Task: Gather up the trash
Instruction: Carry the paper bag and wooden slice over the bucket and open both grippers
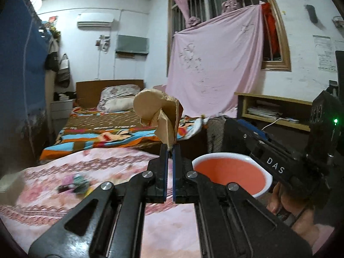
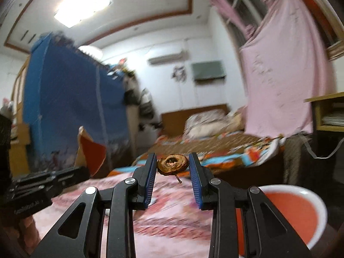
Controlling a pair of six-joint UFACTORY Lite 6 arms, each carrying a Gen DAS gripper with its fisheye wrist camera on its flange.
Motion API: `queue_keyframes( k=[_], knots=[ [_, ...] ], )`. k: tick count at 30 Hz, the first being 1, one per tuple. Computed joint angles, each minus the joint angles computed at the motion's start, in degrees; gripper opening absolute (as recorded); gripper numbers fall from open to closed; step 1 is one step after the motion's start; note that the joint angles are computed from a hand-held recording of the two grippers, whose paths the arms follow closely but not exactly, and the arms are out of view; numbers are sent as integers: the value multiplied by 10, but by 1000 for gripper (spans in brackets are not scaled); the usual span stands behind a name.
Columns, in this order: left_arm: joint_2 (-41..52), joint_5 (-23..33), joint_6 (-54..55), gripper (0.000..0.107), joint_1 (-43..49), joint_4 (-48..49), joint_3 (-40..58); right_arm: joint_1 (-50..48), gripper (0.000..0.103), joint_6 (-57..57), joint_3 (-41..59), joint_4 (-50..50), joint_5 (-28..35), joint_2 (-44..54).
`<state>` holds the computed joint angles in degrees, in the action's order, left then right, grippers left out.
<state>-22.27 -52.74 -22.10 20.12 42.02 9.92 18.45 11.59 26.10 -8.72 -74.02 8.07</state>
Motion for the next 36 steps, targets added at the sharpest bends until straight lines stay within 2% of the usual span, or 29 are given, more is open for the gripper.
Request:
queue_keyframes(
  k=[5,11,21,27,33,36],
  knots=[
    [50,40,61,0,-157,-130,52,-93,28,66,16,-38,-2,19],
    [126,73,56,0,-241,-177,118,-152,28,98,40,-41,20,46],
    [254,136,-8,0,-285,-198,217,-178,28,118,70,-46,96,71],
    [325,181,-85,0,-293,-143,286,-205,29,161,126,-80,143,127],
    [358,215,-148,0,-297,-97,322,-210,29,187,143,-98,169,149],
    [355,230,-141,0,-301,-106,323,-209,29,187,151,-103,182,151]
  ],
)
